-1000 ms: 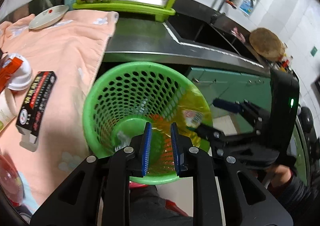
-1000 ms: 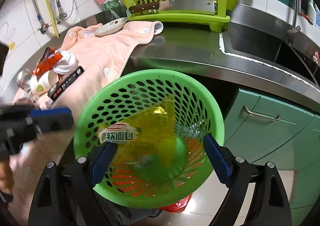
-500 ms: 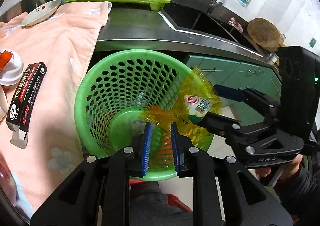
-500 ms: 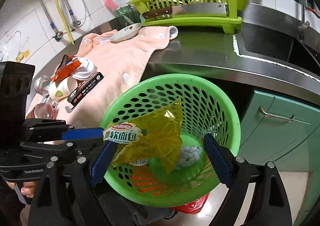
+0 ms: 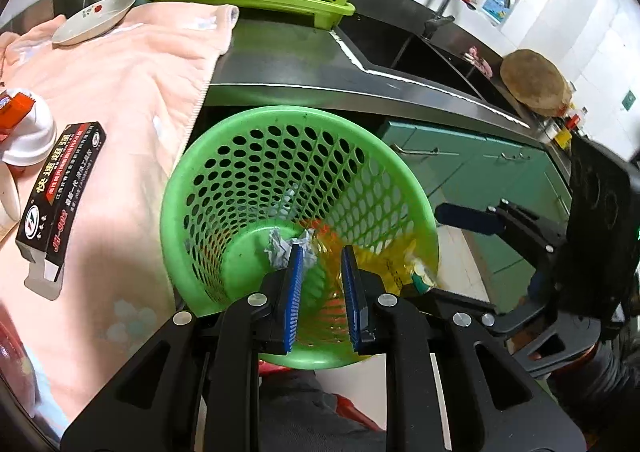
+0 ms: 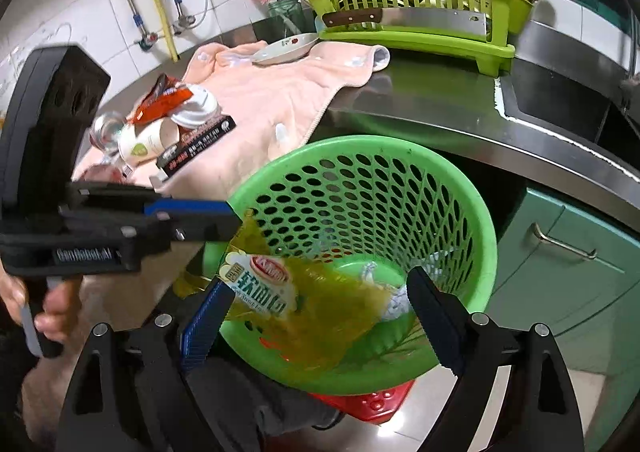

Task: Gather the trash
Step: 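Open the right gripper and left gripper to drop wrapper and foil into basket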

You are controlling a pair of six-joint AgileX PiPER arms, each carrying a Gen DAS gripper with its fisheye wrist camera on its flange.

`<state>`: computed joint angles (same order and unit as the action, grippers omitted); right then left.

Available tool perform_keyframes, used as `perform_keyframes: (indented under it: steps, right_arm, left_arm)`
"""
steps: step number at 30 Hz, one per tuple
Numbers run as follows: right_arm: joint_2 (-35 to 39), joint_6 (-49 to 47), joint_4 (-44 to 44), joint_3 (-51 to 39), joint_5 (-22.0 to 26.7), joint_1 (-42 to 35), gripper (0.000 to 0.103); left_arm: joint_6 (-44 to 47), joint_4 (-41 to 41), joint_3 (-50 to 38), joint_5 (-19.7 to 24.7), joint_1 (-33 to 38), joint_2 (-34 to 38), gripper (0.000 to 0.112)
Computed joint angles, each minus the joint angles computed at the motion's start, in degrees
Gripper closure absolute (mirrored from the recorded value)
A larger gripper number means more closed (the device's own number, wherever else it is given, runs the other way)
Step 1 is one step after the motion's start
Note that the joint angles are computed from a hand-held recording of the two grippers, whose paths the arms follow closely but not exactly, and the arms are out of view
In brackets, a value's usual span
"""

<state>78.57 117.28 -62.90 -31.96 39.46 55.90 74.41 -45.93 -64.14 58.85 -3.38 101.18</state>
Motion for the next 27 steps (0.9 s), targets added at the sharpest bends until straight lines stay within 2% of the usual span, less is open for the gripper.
perform_keyframes:
  steps: [7, 10, 13, 17, 21, 27]
  right_arm:
    - [-0.33, 0.25, -0.70, 0.04, 0.00, -0.66, 0.019]
    - [0.25, -0.07, 0.36, -1.05, 1.68, -1.60, 0.019]
    - [-0.93, 0.72, -0.30, -0.07, -3.29, -4.83, 0.019]
    - [1.22, -2.45, 1.60, -2.22, -1.42, -4.43, 0.019]
    - [0.59, 0.61, -0.34, -1.52, -2.51, -4.64, 0.019]
    - [2.39, -4.45, 1.32, -4.92, -2.81, -6.26, 0.019]
  left_arm:
    - [-1.25, 0.35, -1.43, 0.24, 1.42, 0.54, 0.093]
    - [-1.39, 0.28, -2.19, 0.80, 2.55, 0.62, 0.093]
    - [-1.63, 0.17, -3.25, 1.65, 4.06, 0.82, 0.093]
    - [-0.49, -0.18, -3.59, 3.01, 5.69, 0.50, 0.093]
    - [0.51, -0.07, -2.92, 2.95, 6.51, -0.49, 0.093]
    - [3.03, -1.38, -2.62, 5.51, 12.09, -3.00, 0.093]
